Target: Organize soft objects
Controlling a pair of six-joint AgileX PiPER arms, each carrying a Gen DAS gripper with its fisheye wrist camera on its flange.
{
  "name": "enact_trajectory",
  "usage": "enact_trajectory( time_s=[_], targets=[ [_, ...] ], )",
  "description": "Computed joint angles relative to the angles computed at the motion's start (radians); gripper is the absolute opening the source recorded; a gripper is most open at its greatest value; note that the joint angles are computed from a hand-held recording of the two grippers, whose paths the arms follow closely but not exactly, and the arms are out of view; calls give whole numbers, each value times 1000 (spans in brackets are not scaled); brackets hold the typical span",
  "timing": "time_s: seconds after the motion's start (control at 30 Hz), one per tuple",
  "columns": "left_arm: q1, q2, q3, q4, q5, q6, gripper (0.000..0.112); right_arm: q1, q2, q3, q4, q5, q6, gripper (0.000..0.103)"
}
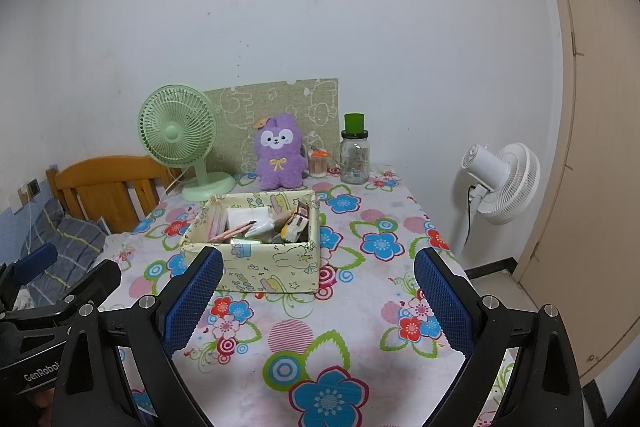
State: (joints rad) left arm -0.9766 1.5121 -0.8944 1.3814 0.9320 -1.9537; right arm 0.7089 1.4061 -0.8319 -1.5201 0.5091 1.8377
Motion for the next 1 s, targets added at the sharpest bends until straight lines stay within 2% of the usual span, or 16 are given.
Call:
enact_trajectory(
  time_s=[1.0],
  targets=[
    [19,10,-3,4,-24,-3,103,-4,8,-7,20,-3,-18,98]
  ],
)
